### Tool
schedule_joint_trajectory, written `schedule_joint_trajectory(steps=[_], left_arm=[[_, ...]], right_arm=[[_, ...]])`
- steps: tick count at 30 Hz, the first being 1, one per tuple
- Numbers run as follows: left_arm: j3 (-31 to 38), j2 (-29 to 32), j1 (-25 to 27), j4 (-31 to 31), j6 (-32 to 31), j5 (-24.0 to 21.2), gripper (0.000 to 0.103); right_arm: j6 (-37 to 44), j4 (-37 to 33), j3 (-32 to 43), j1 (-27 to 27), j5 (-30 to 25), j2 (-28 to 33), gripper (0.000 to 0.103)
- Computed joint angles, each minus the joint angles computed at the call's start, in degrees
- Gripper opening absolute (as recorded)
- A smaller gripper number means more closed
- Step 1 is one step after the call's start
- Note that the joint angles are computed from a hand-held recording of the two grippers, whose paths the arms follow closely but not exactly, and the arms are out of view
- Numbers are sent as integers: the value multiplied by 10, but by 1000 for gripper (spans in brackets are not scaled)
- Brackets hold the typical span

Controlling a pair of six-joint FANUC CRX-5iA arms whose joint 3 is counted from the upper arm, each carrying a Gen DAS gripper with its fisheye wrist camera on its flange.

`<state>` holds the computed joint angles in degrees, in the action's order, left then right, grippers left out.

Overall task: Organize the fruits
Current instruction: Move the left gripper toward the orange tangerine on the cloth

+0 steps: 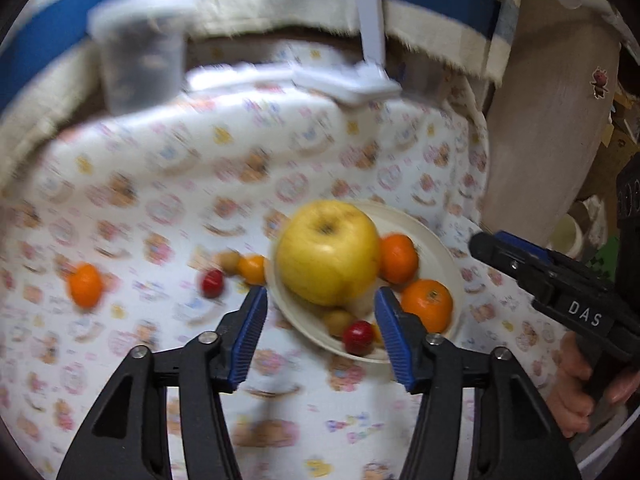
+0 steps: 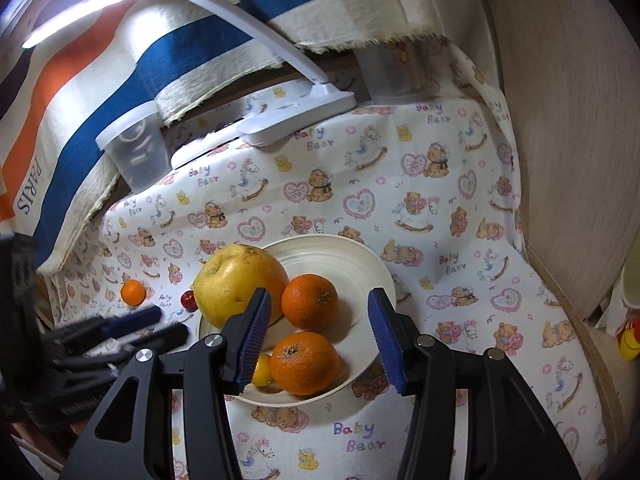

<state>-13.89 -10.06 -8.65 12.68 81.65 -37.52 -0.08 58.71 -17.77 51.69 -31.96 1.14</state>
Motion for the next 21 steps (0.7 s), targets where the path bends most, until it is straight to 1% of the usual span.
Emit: schedule_joint_trajectory(steps=[1, 3, 4, 5, 7, 9, 10, 11, 12, 13, 14, 16, 17, 18, 20, 21], left_arm=[[5, -11, -8, -49, 32, 8, 61], [6, -30, -21, -122, 74, 21, 63], [4, -41, -26, -150, 92, 26, 63], [2, -50, -30, -170, 105, 33, 63], [-11, -73, -32, -192, 116, 51, 65], [-18, -92, -38, -228, 147, 68, 72], [-17, -101, -47, -266, 186, 74, 74], [-10, -108, -61, -319, 242, 72, 78], [-5, -114, -72, -358, 285, 68, 79], [-6, -119, -75, -376, 307, 70, 79], [-9, -125, -73, -380, 316, 76, 79], [-21, -137, -62, -374, 317, 94, 81], [-26, -142, -56, -369, 315, 102, 85], [-30, -148, -51, -366, 313, 107, 91], [-27, -152, -51, -381, 326, 98, 97], [-20, -152, -58, -405, 345, 85, 98]], right_arm=[[-6, 10, -4, 0, 4, -3, 53], [-28, 40, -13, -1, 6, -7, 53], [-47, 68, -20, -1, 4, -10, 55], [-56, 81, -23, -1, 3, -11, 58], [-82, 115, -33, -5, 7, -16, 59], [-94, 130, -38, -7, 13, -19, 59], [-100, 137, -41, -8, 15, -20, 59], [-107, 146, -43, -8, 14, -20, 59], [-114, 157, -45, -8, 12, -20, 59], [-120, 166, -47, -8, 9, -20, 60], [-124, 174, -47, -7, 4, -20, 63], [-132, 185, -45, 1, -25, -18, 66], [-143, 196, -48, 0, -25, -20, 69], [-159, 210, -54, -4, -18, -25, 71], [-187, 234, -63, -11, -7, -33, 76], [-196, 241, -65, -12, -8, -34, 77]])
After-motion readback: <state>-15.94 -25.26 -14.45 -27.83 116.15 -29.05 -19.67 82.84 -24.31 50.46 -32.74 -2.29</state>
